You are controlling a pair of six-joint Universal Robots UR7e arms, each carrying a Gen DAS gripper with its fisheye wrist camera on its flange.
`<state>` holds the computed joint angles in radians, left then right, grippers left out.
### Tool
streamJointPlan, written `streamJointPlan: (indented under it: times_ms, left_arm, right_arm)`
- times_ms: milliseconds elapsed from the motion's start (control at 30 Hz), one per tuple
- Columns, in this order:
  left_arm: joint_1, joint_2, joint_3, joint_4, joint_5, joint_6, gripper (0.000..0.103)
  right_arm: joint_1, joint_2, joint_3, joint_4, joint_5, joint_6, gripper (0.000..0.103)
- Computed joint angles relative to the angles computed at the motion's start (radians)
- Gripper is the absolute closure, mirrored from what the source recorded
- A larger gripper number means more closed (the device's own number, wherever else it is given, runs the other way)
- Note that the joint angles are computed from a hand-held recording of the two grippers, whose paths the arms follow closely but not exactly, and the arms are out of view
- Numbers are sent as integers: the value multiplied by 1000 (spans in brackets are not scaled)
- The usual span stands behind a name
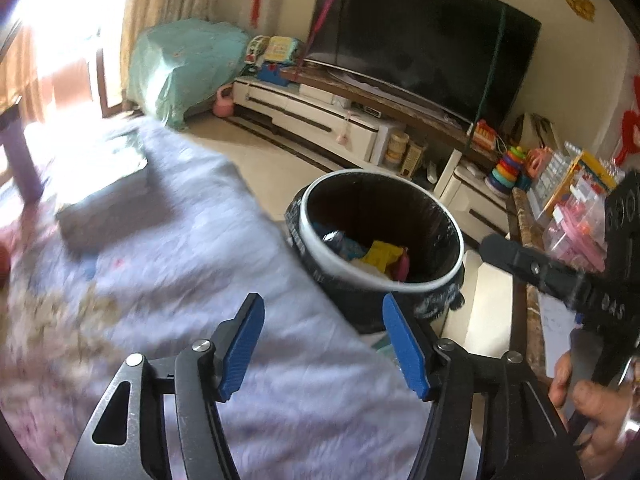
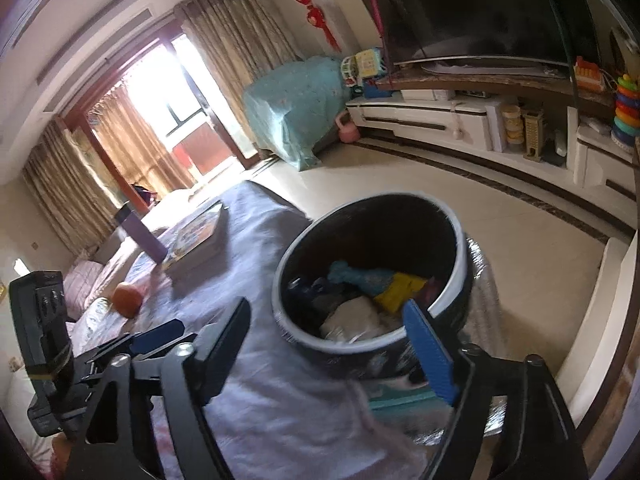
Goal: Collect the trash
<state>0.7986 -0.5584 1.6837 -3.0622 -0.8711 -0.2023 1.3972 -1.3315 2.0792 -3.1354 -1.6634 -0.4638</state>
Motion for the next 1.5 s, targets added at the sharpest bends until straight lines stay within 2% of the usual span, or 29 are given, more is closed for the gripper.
streamJointPlan:
  times_ms: [67,233,400,633,767,833,900,1000,1233,1500]
  left_arm:
    - [-5,-24,54,-35,8,-30,36]
    - [-20,-88,191,-91,38,-90,33]
    - [-36,-132,285,-138,51,-128,33]
    - [-99,-180,391,-236,128,-108,28]
    - [-153,-195,453,-362,202,-69,23]
    - [-185,-181,481,-453,263,-38,10]
    - [-222,-142,504,-563,360,-1,1]
    - [-254,-95,522,-657,428,30,1]
    - [-305,-25,550,-734,524,16,1]
    - [-296,41,507,-850,566,111,1]
  right_arm:
    - [0,-6,34,-25,10,3,11]
    - [-5,-18,116,-103,33,32,5]
    - [-2,-13,176,-181,34,52,4]
    - [74,15,222,-313,-48,9,3]
    - [136,29,246,-444,-97,-48,1]
    - [158,43,256,-541,-112,-80,0]
    - [183,84,269,-699,-139,-127,0]
    - [191,135,277,-829,-157,-183,0]
    - [162,205,287,-919,-159,-211,0]
    - [152,237,313,-1007,-155,-256,0]
